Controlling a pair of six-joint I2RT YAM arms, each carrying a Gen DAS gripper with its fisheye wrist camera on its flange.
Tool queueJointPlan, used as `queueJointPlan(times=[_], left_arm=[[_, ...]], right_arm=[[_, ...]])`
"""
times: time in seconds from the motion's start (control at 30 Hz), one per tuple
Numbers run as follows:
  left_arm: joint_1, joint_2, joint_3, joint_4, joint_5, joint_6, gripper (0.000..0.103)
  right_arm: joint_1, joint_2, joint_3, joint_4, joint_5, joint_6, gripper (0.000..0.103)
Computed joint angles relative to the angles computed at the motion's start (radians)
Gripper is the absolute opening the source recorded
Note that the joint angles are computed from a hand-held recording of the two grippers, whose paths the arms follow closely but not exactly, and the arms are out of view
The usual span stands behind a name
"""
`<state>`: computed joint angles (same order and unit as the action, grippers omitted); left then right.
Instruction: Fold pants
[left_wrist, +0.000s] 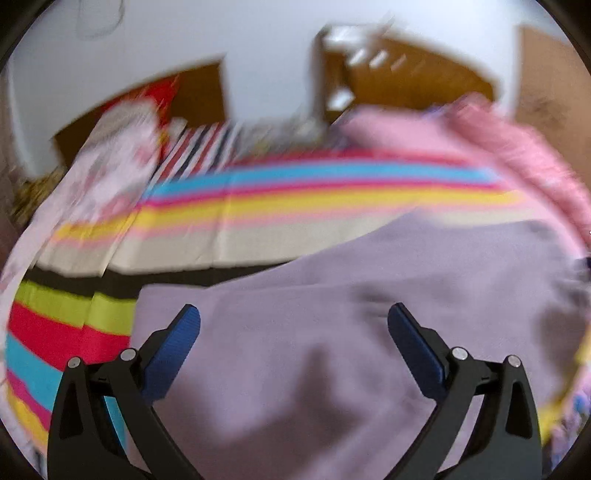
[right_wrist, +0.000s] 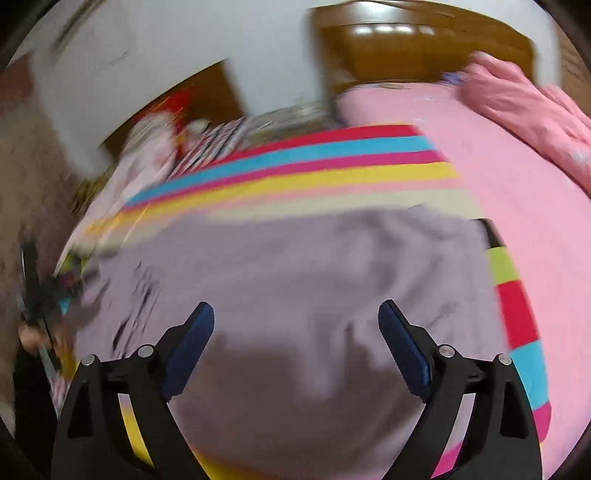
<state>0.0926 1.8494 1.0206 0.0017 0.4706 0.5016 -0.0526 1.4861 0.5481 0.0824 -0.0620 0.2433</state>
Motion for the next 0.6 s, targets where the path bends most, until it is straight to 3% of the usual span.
queueJointPlan(times=[0.03, 0.13, 0.23, 0.3, 0.37, 0.4, 0.47, 0.5, 0.6], left_arm=[[0.01, -0.041, -0.045, -0.014, 0.037, 0.033, 0.102], [-0.01, -0.087, -0.146, -0.039, 0.003, 0.103, 0.102], [-0.071, -0.033, -0.251, 0.045, -0.133, 0.179, 0.102], [-0.027, -0.009, -0.296, 0.099, -0.055, 0.16, 0.102], [-0.006, -0.036, -0.349, 0.137, -0.053, 0.229, 0.102], [0.006, -0.051, -0.353, 0.115, -0.042, 0.248, 0.102], [0.067, -0.065, -0.3, -0.033, 0.028, 0.305, 0.101], [0.128, -0.076, -0.267, -0.103, 0.104, 0.333, 0.101], [0.3, -0.05, -0.178, -0.154, 0.243, 0.269, 0.102]], right_arm=[[0.066, 0.01, -0.015, 0.013, 0.046, 0.003, 0.088], [0.193, 0.077, -0.059, 0.131, 0.12, 0.06, 0.088], [0.278, 0.202, -0.027, 0.175, 0.192, 0.119, 0.088], [0.353, 0.215, -0.083, 0.257, 0.311, 0.116, 0.09], [0.362, 0.189, -0.119, 0.274, 0.31, 0.126, 0.09], [0.348, 0.164, -0.132, 0.261, 0.285, 0.122, 0.091], [0.356, 0.136, -0.13, 0.214, 0.285, 0.117, 0.091], [0.355, 0.119, -0.132, 0.191, 0.288, 0.12, 0.091], [0.403, 0.069, -0.112, 0.099, 0.359, 0.182, 0.091]])
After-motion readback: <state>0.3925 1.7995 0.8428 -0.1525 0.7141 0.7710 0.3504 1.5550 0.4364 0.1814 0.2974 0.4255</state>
